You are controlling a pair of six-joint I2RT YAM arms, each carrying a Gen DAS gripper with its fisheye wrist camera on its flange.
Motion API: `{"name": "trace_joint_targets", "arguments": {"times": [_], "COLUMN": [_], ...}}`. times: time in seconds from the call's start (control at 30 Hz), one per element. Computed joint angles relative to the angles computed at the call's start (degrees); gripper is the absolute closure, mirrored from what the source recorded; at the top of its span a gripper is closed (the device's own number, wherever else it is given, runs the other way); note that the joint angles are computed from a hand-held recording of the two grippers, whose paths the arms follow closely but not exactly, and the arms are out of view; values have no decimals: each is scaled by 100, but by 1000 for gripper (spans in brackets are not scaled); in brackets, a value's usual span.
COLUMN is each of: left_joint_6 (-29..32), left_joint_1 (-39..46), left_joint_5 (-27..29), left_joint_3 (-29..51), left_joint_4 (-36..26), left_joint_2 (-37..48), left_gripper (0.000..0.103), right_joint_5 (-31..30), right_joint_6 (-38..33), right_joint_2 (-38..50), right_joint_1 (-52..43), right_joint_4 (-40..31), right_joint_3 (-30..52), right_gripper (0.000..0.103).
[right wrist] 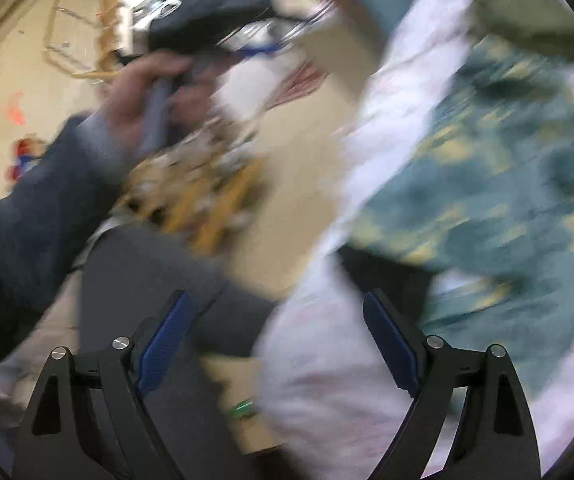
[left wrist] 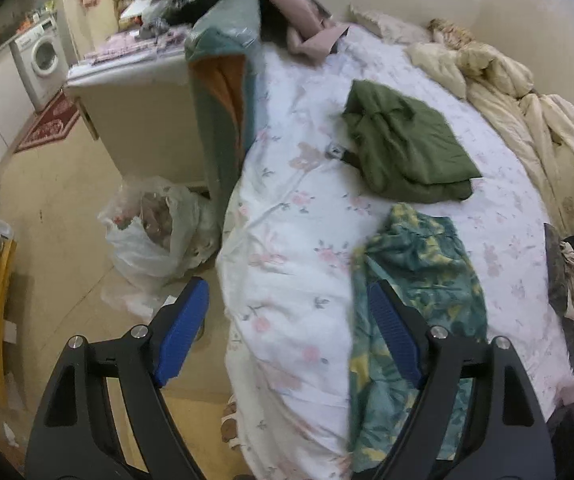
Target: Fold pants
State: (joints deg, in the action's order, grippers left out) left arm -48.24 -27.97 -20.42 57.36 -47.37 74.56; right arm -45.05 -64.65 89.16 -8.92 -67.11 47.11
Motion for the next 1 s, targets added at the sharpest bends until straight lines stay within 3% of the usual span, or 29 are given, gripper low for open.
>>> {"name": "trace_joint_targets", "arguments": {"times": [0.07, 0.13, 0.2, 0.27, 0.37, 0.5, 0.57, 0.63, 0.77, 0.83, 0.9, 1.0], "left_joint_6": [-548, -1107, -1492, -1833, -2228, -2267, -2121, -2074, -1917, -1855, -1724, -1420], "left_joint_1": [-324, -636, -938, -1179, -1418, -1493, -1573, -1658, -1728, -1840, -1976, -2242], "left_joint_5": [11, 96, 143, 197, 521, 1119, 1283, 1409, 1611, 1523, 1499, 1595], "left_joint_3": [-72, -165, -129, -251, -617, -614, -511, -290, 42, 121, 202, 477], "left_joint_4": [124, 316, 313, 447, 968, 1416, 1659, 1705, 1605, 1524, 1446, 1312], "left_joint_2": [-15, 70, 368, 583, 1008, 1783, 2087, 2528, 3241, 3340, 3360, 3584], "left_gripper": [23, 23, 23, 23, 23, 23, 23, 23, 24, 29, 46, 59], "right_joint_5": [196, 484, 621, 477, 462, 630, 661, 617, 536, 575, 691, 853], "right_joint_6": [1676, 2826, 3112, 2747, 1699, 690, 900, 1439, 2009, 1983, 1748, 1531], "right_joint_2": [15, 373, 883, 1457, 1296, 1343, 1640, 2128, 3416, 3755, 3768, 3502], "right_joint_1": [522, 1005, 1291, 1405, 1082, -311, -927, -1384, -1645, -1609, -1431, -1109], "right_joint_4": [1413, 2544, 2743, 2173, 1207, -141, -65, 296, 219, 87, 141, 447], "right_joint_3": [-205, -439, -486, -436, -420, 529, 1162, 1731, 2559, 2626, 2464, 1887], "right_gripper": [30, 35, 41, 41, 41, 37, 29, 29, 29, 29, 31, 33]}}
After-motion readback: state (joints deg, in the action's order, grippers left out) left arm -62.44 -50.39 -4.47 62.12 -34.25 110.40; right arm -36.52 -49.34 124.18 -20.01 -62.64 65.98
